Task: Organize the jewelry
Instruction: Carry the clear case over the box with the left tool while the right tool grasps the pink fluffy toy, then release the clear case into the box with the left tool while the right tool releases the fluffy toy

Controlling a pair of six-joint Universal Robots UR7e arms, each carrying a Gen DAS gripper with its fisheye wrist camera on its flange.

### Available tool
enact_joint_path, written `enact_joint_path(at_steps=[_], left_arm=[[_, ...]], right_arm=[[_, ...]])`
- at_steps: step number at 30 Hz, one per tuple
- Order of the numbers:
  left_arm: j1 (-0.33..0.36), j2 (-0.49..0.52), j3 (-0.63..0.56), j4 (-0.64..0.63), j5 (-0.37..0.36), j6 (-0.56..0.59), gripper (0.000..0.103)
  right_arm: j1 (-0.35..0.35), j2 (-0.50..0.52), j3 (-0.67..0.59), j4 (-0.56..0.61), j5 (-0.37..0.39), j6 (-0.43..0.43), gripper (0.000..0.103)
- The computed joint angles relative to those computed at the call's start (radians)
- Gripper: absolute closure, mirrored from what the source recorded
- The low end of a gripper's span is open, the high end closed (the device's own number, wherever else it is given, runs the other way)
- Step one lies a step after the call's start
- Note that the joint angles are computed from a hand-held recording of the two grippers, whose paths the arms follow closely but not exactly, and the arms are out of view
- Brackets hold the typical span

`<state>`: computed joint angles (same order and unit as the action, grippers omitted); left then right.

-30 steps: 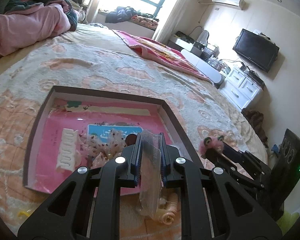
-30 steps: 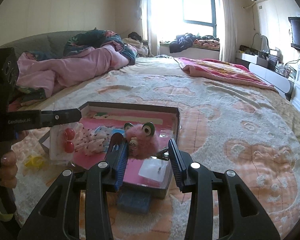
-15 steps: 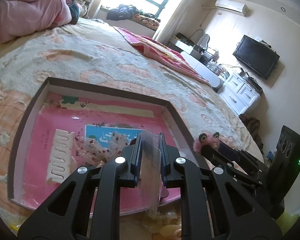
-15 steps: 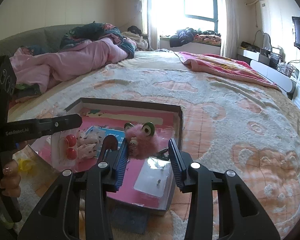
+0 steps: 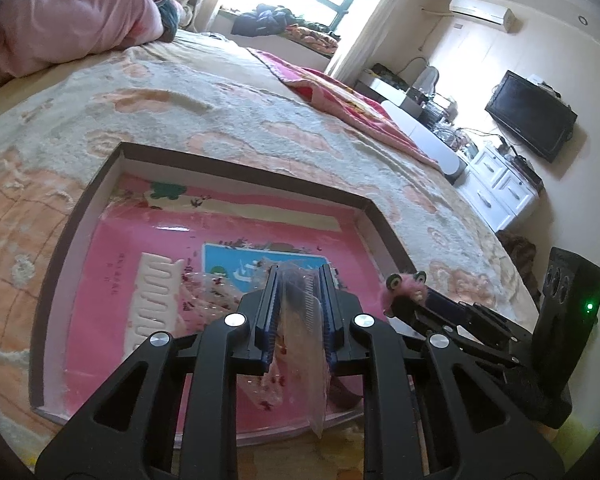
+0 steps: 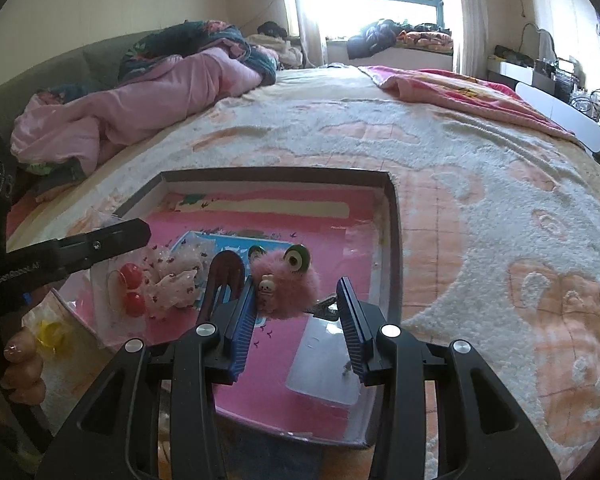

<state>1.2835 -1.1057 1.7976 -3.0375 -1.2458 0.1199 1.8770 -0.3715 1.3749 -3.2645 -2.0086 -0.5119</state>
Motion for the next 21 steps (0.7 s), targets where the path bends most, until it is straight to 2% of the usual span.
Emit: enact_joint_path(at_steps=[15, 21], left_arm=[[0.016, -0.007, 0.003, 0.018, 0.042, -0.024, 0.081], [0.018, -0.017, 0.011, 0.014, 0.054, -0.029, 0.072]], right_arm=[[-0.006, 0.010, -0.011, 0.070, -0.002, 0.007, 0.065], [-0.003, 0.010, -0.004, 0.074, -0.006, -0.011, 0.063]])
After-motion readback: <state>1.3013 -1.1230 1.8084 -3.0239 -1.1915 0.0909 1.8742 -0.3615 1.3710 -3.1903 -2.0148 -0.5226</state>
